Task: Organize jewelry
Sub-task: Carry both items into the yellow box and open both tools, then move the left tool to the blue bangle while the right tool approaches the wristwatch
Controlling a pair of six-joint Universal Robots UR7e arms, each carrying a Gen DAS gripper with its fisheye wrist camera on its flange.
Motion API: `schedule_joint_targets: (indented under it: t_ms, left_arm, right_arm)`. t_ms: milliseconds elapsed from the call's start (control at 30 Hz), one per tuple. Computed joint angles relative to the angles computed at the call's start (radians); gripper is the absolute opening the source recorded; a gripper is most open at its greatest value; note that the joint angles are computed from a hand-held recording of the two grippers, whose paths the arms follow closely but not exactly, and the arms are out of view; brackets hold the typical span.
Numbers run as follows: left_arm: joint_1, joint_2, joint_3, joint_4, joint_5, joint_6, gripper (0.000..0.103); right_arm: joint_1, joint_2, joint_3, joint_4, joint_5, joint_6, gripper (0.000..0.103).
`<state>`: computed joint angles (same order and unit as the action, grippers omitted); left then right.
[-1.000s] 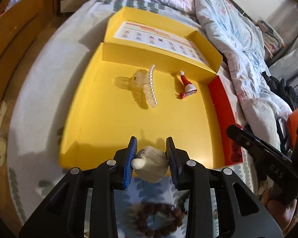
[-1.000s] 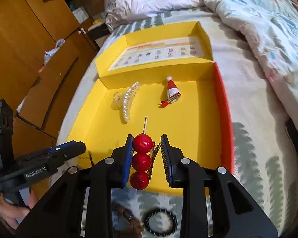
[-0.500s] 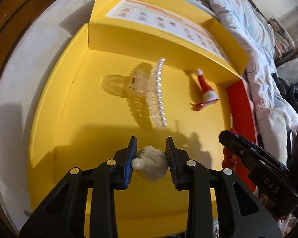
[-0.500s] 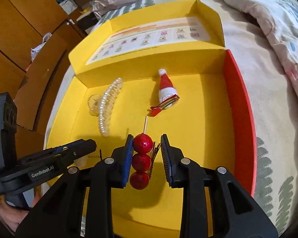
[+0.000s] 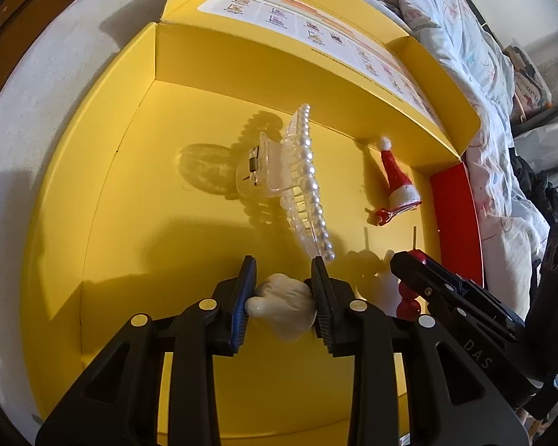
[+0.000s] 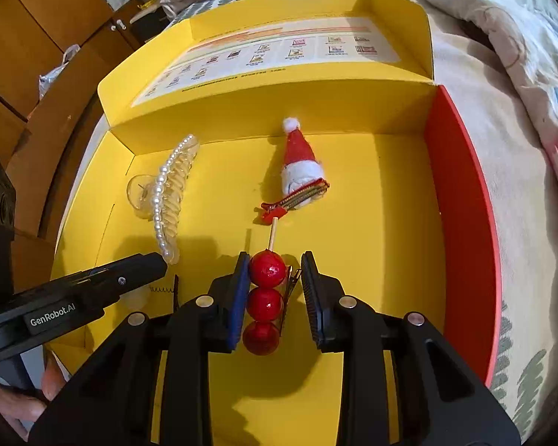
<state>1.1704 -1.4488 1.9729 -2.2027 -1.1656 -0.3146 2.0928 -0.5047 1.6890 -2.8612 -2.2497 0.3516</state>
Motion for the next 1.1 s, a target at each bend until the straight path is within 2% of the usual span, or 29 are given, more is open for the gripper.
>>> schedule_joint_targets:
  t_ms: [100, 200, 233, 267, 433, 633, 700, 767, 933, 1100]
  left_arm:
    - [0.006, 0.002, -0.002, -0.013, -0.014, 0.009, 0.034]
    - [0.012, -0.003, -0.001, -0.026, -0.023, 0.007, 0.052]
    - [0.009, -0.001, -0.003, -0.027, -0.019, 0.006, 0.061]
    - [0.009, -0.002, -0.004, -0.025, -0.017, 0.007, 0.065]
    - [0.005, -0.015, -0.011, -0.023, -0.032, -0.002, 0.067]
    - [-0.049, -0.09, 0.015, -0.031, 0.003, -0.007, 0.069]
    - [-0.077, -0.126, 0.032, -0.028, 0.023, -0.004, 0.073]
    - [-0.122, -0.179, 0.056, -0.01, 0.063, -0.002, 0.075]
    - [-0.206, -0.334, 0.135, 0.046, 0.122, -0.013, 0.08]
    - [-0.268, -0.496, 0.195, 0.234, 0.212, -0.098, 0.08]
  right_arm:
    - [0.002, 0.007, -0.007, -0.014, -0.008, -0.02, 0.032]
    - [0.003, 0.004, -0.002, -0.028, -0.006, -0.021, 0.032]
    - [0.003, 0.001, 0.001, -0.029, -0.006, -0.022, 0.032]
    - [0.007, -0.001, 0.006, -0.043, -0.017, -0.027, 0.033]
    - [0.021, -0.033, 0.038, -0.102, -0.018, -0.039, 0.037]
    - [0.063, -0.097, 0.097, -0.185, -0.032, -0.048, 0.058]
    - [0.082, -0.123, 0.124, -0.208, -0.048, -0.041, 0.062]
    - [0.104, -0.146, 0.154, -0.228, -0.062, -0.033, 0.067]
    - [0.174, -0.214, 0.256, -0.254, -0.135, -0.008, 0.07]
    - [0.234, -0.284, 0.369, -0.248, -0.187, 0.043, 0.072]
